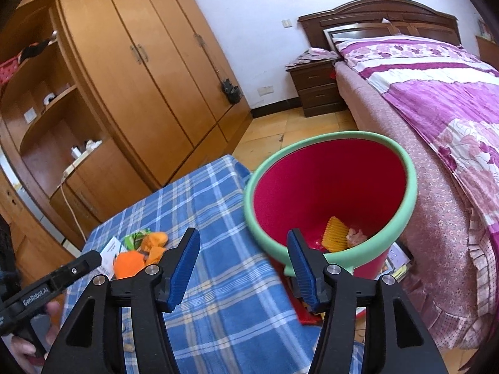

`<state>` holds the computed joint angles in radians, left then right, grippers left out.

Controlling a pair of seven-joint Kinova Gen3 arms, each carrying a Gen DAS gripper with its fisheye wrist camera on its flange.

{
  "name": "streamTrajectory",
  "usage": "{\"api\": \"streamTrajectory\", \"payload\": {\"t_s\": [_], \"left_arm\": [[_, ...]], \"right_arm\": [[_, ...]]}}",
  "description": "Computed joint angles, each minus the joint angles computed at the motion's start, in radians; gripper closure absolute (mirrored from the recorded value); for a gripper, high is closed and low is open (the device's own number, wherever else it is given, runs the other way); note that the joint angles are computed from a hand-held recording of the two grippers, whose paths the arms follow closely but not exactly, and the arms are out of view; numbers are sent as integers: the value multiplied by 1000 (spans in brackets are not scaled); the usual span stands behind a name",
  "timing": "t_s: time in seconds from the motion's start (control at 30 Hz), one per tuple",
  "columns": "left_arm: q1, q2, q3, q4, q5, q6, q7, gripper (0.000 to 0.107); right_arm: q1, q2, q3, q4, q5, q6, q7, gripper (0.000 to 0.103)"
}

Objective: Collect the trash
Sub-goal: 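Move both open tools back over the table, then grasp the teal medicine box with the left tool while the right tool approaches the orange net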

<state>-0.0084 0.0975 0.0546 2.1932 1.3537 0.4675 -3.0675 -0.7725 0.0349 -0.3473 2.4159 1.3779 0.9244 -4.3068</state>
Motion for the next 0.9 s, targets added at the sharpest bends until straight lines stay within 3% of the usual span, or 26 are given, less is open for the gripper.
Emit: {"api": "streamTrajectory", "payload": {"t_s": [0.43,0.9], "left_arm": [[-72,71,-27,-35,31,-80,-33,37],[-129,236,69,-152,-47,-208,30,37]], "right_arm": [[6,72,26,-57,22,-78,37,42],[23,130,62,-114,-3,-148,124,42]]}}
